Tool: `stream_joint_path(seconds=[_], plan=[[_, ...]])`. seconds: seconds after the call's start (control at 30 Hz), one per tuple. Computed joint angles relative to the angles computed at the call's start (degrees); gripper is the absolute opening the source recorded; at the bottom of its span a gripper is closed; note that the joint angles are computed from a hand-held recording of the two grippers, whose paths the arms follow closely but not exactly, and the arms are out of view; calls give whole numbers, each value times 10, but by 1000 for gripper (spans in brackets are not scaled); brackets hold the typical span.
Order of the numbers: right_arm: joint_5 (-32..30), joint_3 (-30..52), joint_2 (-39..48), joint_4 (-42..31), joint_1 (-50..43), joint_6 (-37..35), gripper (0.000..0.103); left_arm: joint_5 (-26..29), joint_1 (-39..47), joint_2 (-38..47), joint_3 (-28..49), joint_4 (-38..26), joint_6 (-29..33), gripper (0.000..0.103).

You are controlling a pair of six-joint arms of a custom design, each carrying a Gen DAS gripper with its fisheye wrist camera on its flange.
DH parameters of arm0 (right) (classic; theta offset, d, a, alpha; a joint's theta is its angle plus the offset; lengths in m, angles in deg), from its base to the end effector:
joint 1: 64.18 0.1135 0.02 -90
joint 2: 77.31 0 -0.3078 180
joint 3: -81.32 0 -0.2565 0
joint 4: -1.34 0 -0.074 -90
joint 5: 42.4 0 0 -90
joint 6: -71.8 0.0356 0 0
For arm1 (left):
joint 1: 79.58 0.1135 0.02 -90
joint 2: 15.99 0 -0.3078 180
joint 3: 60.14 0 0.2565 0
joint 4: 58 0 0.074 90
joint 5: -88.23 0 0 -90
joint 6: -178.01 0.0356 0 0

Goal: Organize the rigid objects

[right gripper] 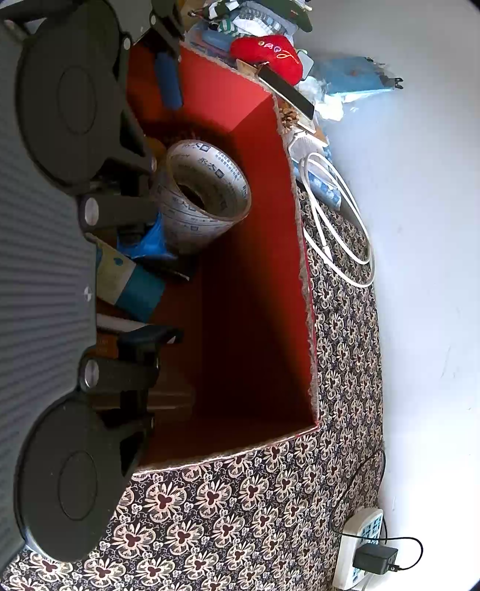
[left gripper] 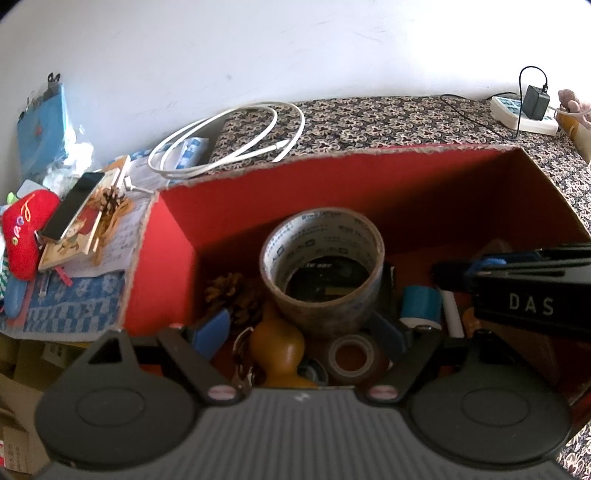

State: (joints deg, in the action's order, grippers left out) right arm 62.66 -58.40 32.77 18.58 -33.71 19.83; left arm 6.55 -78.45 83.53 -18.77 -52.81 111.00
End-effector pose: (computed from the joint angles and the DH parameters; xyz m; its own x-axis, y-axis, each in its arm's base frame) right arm 0.2461 0.1341 0.0758 -0.7568 0.2450 -0.6060 0.1431 0.9667 0.2120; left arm 0.2721 0.0002 0.1120 -0.7083 0.3726 -0.5996 0.3740 0.9184 0.1289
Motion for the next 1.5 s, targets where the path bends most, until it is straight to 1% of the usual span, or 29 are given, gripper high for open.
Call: stream_joint_path(seconds=[0.5,1.03,1.3,1.4,1.47,1.5], plan=[[-19,4,-2,-7,-8,-4,21,-13,-6,3,-4,11,3,84],[-13,4,-2,-8,-4,-3,21,-15,-6,1,-3,7,-6,84],[-15,-6,-4,13,-3,-1,21,-19,-7,3,-7,18,-4,84],[-3,-12,-10,19,5,2,22,-19,-8,4,-9,27,-2,84],[14,-26,-30,21,18,13,24,-18,-6,0,-13,32,-7,84],[14,-39,-45,35,21,15,24,-18,-5,-3,-15,32,-11,84]])
